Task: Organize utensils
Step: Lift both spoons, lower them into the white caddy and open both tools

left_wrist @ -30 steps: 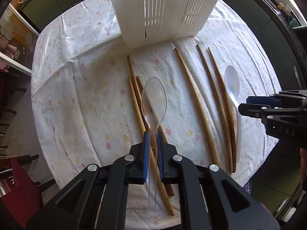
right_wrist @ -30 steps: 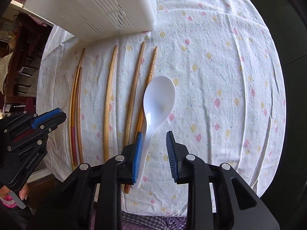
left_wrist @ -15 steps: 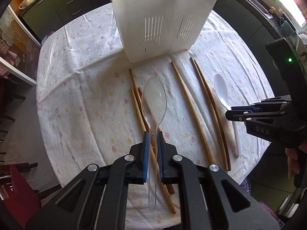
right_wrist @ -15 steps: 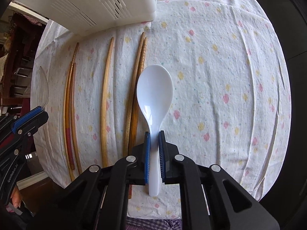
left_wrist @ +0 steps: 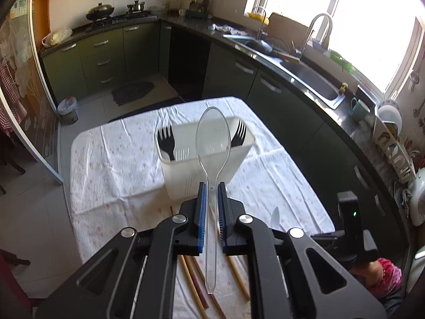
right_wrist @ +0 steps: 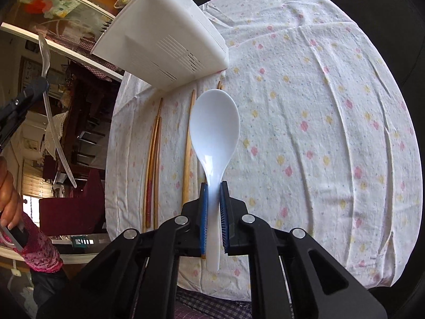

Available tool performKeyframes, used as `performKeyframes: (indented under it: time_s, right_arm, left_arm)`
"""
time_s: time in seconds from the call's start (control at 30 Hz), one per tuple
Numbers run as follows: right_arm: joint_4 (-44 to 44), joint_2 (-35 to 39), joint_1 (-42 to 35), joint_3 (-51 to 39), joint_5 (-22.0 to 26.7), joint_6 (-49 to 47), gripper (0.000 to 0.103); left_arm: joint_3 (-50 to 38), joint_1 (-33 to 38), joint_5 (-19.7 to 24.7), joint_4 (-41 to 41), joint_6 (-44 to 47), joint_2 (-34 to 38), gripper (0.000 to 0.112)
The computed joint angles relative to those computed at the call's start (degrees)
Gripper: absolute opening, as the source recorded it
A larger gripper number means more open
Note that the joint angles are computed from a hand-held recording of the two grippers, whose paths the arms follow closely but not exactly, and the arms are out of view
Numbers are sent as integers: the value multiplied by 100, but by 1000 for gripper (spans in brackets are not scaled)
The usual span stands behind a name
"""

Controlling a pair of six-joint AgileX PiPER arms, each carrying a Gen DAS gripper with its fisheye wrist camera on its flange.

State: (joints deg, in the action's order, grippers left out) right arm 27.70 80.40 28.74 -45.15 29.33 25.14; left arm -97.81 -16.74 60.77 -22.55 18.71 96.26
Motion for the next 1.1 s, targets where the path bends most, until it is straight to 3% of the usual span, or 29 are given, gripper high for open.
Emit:
performKeyframes:
  time_s: [0.07, 0.23, 0.33, 0.47, 0.6, 0.8, 0.83, 0.97, 1.1]
  right_arm:
    - [-4, -32, -39, 48, -110, -25, 9]
    - [329, -327, -257, 362, -179, -424, 10]
    - [353, -479, -314, 470, -247, -489, 9]
    - [-121, -851, -325, 549, -171, -109, 10]
    - [-394, -936, -289, 462, -202, 100, 10]
    - [-1203, -919, -129, -64, -226, 734, 10]
    - [-1410, -902, -90, -196, -238, 893, 10]
    - [-2558, -749, 42, -967, -117, 1716, 10]
    - [-4092, -409, 176, -1894, 1, 2811, 10]
  left_arm:
    - [-174, 20, -512, -261, 4, 15, 9]
    - [248, -241, -2778, -613, 377, -25, 9]
    - [489, -396, -3801, -1285, 1101, 121, 9]
    - [641, -586, -4533, -1690, 1596, 476, 8]
    - [884, -668, -4899, -2131, 2111, 719, 9]
    - [1322, -617, -4936, -2495, 2599, 829, 9]
    - [1385, -594, -4891, -2565, 2676, 817, 11]
    - [1600, -519, -4721, -2657, 2771, 708, 38]
    - [1855, -408, -4604, -2988, 3010, 433, 38]
